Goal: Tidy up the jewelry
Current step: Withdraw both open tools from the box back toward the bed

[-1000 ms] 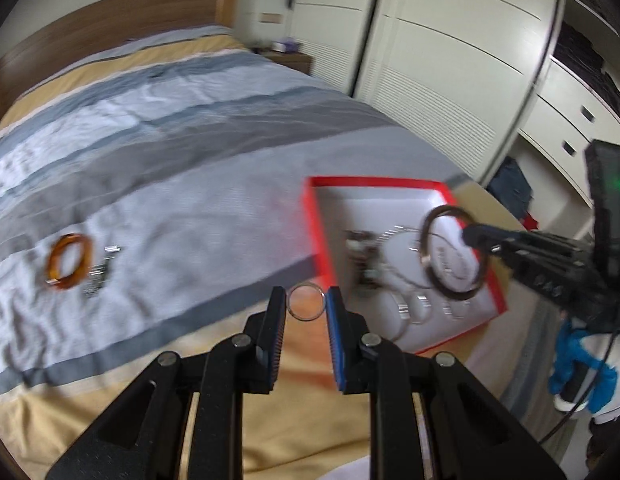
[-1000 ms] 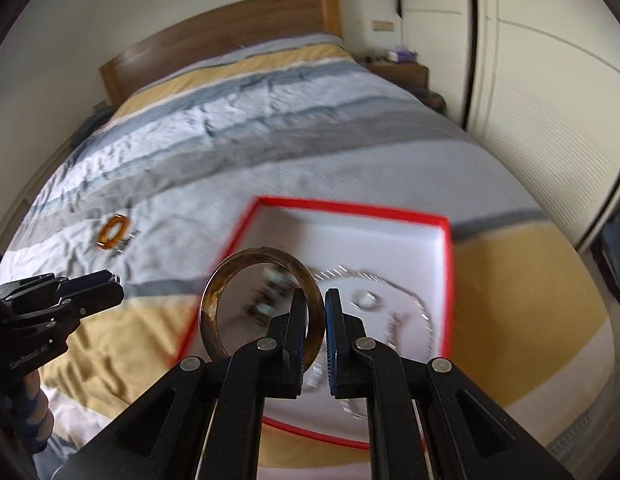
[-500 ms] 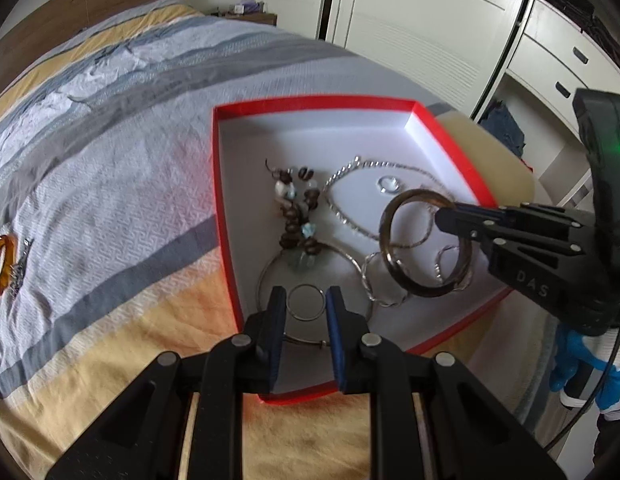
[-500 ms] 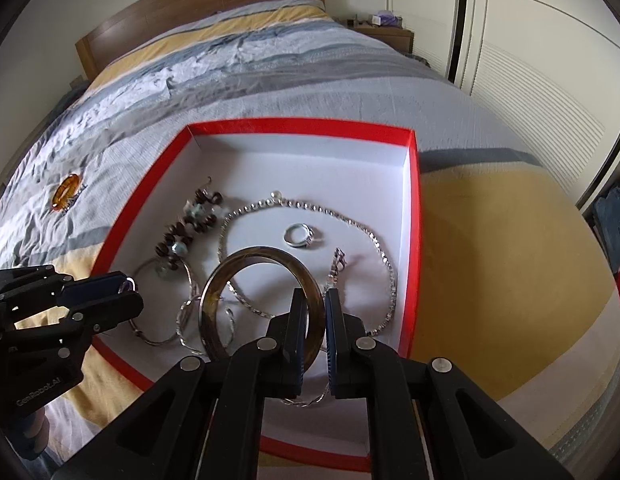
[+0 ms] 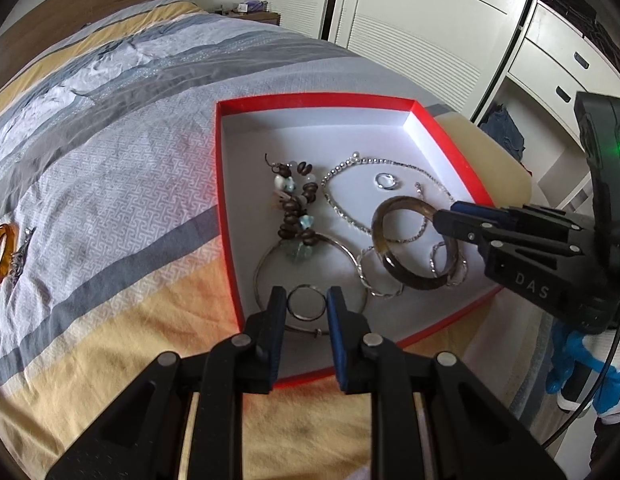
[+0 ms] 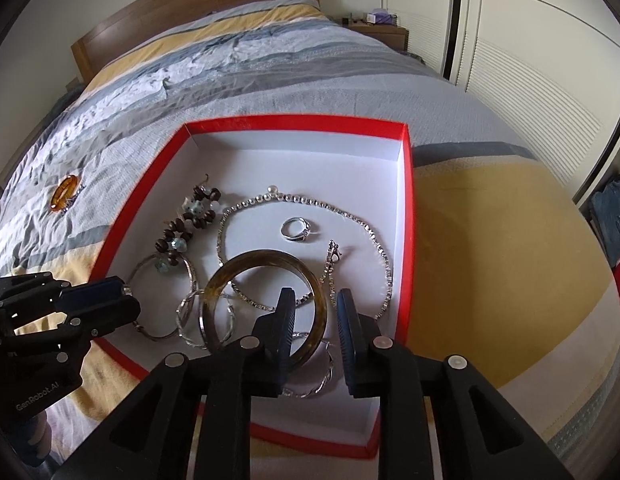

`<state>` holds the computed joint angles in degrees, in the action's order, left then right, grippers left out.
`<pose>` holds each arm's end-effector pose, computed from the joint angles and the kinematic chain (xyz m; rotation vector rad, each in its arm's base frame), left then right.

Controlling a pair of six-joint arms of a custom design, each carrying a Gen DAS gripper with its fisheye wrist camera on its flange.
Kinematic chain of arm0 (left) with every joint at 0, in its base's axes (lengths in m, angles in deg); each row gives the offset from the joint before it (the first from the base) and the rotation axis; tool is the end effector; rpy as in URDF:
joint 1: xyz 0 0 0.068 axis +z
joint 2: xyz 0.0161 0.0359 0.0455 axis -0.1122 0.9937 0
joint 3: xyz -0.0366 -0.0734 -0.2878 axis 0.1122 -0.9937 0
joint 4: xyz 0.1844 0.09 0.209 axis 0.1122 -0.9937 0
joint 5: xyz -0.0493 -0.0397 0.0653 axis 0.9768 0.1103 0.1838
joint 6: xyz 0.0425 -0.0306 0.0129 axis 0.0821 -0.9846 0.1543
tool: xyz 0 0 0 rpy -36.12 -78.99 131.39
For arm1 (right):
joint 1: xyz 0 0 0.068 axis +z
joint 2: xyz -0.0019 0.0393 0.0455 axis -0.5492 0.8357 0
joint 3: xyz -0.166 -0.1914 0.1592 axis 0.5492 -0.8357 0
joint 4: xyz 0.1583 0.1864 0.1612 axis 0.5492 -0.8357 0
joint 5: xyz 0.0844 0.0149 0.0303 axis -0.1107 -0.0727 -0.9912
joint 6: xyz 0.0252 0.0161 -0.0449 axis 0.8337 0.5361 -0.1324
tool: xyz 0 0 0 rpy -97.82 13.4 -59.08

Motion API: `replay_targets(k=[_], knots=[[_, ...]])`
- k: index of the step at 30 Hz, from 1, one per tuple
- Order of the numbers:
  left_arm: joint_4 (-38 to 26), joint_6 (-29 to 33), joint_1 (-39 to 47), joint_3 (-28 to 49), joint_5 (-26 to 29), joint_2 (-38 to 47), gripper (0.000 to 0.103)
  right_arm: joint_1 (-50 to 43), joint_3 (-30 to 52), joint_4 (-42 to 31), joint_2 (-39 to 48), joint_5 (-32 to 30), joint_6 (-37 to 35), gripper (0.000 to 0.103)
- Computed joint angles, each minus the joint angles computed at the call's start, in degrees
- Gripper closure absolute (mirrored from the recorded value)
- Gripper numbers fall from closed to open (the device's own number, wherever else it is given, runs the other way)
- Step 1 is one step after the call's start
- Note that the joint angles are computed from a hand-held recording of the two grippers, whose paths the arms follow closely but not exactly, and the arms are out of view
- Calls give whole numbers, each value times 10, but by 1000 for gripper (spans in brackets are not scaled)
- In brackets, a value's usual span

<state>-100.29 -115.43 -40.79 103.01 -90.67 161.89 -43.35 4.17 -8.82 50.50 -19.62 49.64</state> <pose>0.2582 -0.1694 0.2503 0.0451 2.5826 -0.1987 0.3128 -0.0436 0.2487 -0.4793 2.5387 0.2136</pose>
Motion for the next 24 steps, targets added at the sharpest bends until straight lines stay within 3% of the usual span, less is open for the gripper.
replay_targets(k=[9,16,22,24], knots=[[-75,-33,-42,20,-52,-76,81,-18,14,-58,-80,-28,3,77],[-168,-77,-90,42,-115,-152,80,-19,29,-120,-151,-43,0,73],[-291,-151,-155,70,-200,-208,80,0,44,-174,-210,-49,12,73],[-352,-200,-192,88,-239,-220,80,9,50,-192,-230,-53,16,72]])
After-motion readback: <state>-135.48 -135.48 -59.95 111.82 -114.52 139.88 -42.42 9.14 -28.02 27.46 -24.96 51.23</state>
